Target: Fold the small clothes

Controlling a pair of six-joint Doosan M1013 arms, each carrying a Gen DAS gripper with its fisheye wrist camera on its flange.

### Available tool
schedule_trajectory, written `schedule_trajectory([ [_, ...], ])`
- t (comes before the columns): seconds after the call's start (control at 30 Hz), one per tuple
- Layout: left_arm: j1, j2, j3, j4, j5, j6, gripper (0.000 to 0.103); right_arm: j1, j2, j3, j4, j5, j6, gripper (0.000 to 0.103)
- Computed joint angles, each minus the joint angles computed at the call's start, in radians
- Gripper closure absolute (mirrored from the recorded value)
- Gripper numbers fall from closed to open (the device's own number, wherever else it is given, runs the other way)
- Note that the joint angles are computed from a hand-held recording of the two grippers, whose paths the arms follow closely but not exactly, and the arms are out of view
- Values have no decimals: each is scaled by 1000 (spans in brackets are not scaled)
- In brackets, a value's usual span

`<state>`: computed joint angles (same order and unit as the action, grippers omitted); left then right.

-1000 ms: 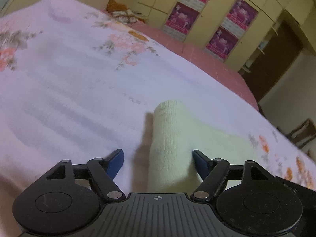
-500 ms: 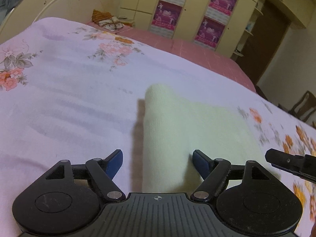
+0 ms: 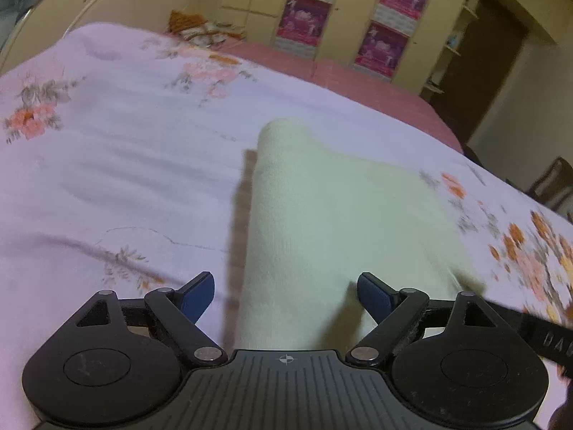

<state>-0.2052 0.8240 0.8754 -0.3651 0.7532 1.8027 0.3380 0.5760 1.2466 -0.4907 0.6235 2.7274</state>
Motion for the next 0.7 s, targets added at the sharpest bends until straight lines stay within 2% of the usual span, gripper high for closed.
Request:
schedule_trajectory([
  [0.27,19,-93,172,0,-22,77,17,30,-64,83,-1,-21,-4,69],
  [0.37,17,-114,218,5,-51,91,17,42,-67,96,25,1,-31,70],
  [0.47,13,-122,230,12,-54,92,16,43,-58,100,81,27,-66,74],
  [0.7,11,-132,242,5,-50,123,16,57,-70,106,27,43,-37,76],
])
